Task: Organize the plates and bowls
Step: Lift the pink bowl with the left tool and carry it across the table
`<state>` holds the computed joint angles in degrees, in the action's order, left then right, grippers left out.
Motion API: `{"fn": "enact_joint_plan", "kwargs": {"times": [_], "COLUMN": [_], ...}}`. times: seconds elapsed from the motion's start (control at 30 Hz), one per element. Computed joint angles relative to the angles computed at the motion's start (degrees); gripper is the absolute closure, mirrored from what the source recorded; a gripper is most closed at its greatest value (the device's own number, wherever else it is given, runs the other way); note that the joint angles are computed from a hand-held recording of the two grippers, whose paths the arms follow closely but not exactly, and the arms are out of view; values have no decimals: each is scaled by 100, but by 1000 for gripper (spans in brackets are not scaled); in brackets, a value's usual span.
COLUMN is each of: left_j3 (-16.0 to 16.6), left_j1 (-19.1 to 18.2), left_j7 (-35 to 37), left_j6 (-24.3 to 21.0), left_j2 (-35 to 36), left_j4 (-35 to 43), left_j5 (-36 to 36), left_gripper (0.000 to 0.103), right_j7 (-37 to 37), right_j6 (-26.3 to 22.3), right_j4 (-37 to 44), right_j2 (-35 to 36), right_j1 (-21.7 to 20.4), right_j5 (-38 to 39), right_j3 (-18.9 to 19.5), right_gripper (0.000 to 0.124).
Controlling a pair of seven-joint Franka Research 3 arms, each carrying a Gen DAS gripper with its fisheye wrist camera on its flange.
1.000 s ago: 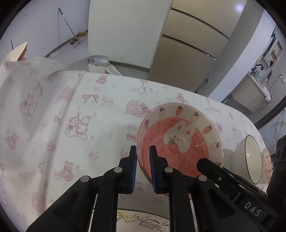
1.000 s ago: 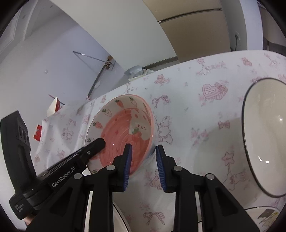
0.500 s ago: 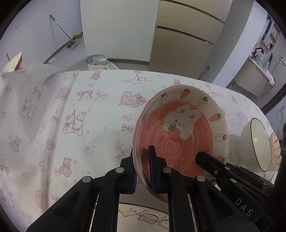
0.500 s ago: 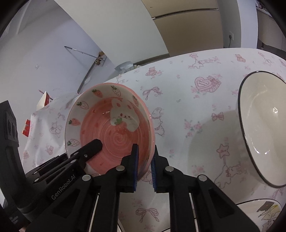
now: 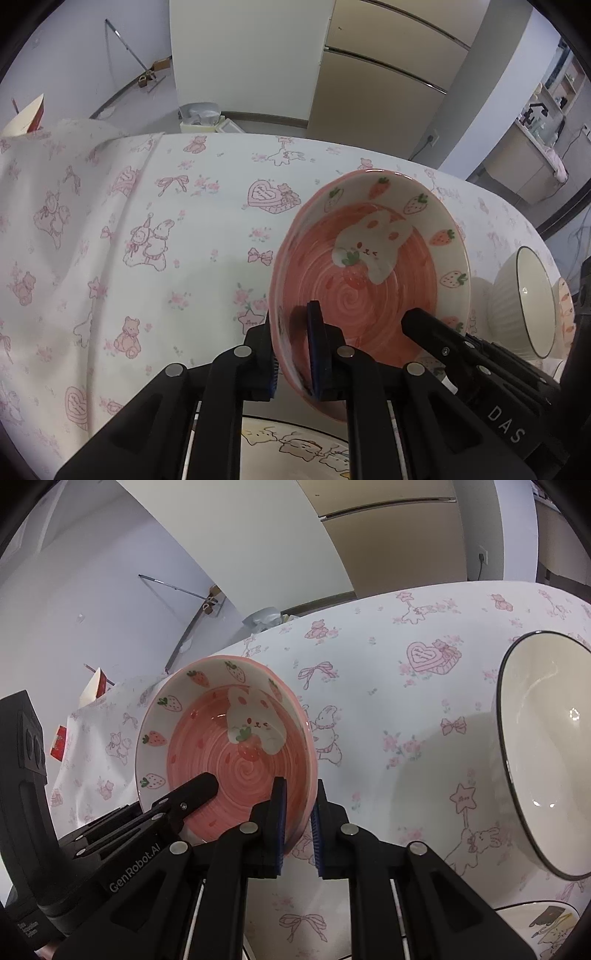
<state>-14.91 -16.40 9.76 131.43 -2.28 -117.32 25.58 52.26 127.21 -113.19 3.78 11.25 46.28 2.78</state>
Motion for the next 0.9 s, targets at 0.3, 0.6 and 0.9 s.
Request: {"fn": "enact_joint_plan", "kwargs": {"times": [0.3,0.6,0.9], "left_j3": [-40,-167,-457], "left_j1": [3,-80,-185], "left_j7": [-11,-404,-984], "left_j6": [135,-60,-320], "left_j2": [-65,-425,-881], "left_j4": [-17,5,309], "left_j5": [35,475,1382], "left_gripper": [90,90,90], "right_j7": [43,-364,-785], "right_j6": [36,248,272], "right_j4": [-17,-221,-440], "right_j2": [-125,-549,-1335], "right_j1": [-25,3,37], "right_j5": [-56,297,718], "right_j3": [-38,-88,-361], "right_gripper": [113,113,114]}}
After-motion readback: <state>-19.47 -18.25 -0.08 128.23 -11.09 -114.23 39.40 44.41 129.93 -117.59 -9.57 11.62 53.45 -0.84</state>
